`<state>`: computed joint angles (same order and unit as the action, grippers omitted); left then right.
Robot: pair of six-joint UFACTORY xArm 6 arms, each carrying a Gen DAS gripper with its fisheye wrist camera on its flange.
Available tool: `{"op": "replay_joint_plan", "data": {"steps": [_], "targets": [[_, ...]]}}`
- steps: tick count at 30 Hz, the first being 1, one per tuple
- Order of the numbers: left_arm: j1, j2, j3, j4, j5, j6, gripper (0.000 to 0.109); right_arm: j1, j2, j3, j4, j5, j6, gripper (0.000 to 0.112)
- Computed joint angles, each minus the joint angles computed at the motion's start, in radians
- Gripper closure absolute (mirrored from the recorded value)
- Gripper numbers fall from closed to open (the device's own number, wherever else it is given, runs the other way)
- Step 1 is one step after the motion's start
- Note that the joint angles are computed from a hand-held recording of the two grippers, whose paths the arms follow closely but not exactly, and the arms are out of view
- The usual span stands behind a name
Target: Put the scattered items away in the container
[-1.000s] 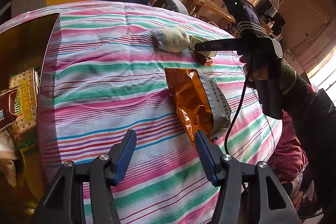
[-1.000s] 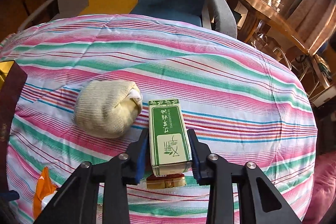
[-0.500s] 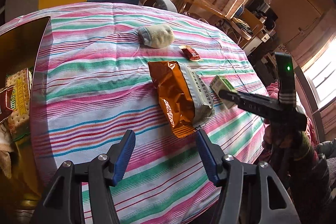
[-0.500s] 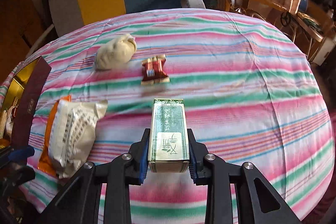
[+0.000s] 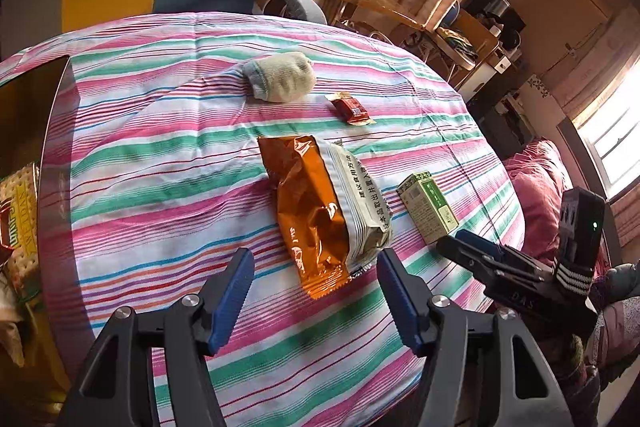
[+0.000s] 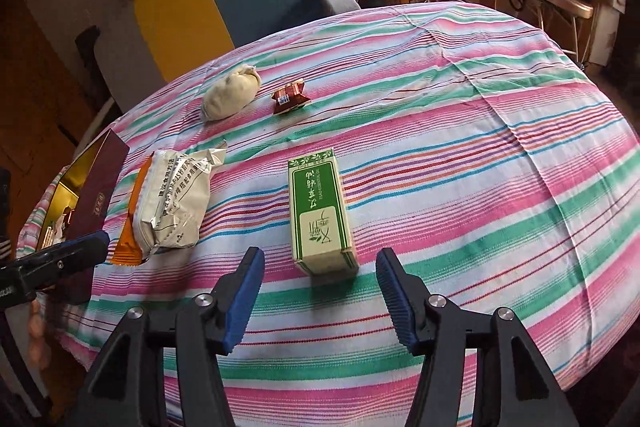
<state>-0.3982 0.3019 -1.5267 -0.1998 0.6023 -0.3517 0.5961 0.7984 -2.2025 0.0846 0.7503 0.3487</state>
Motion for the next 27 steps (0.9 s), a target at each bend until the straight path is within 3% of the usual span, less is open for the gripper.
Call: {"op": "replay_joint_plan", "data": {"steps": [7, 20, 27], "targets": [[0.017, 0.110, -0.143, -0.033, 0.032, 0.014, 0.043, 0.016, -0.098, 0.173, -0.036, -0.102, 0.032, 0.050], [0.026, 0.294, -0.371, -0.113, 0.114, 0.037, 0.043, 0.008, -0.026, 0.040, -0.123, -0.038, 0.092, 0.045], [0.017, 0.353, -0.434, -0.170, 0.128, 0.056, 0.042, 0.002, -0.048, 0.074, -0.171, -0.046, 0.153, 0.045]]}}
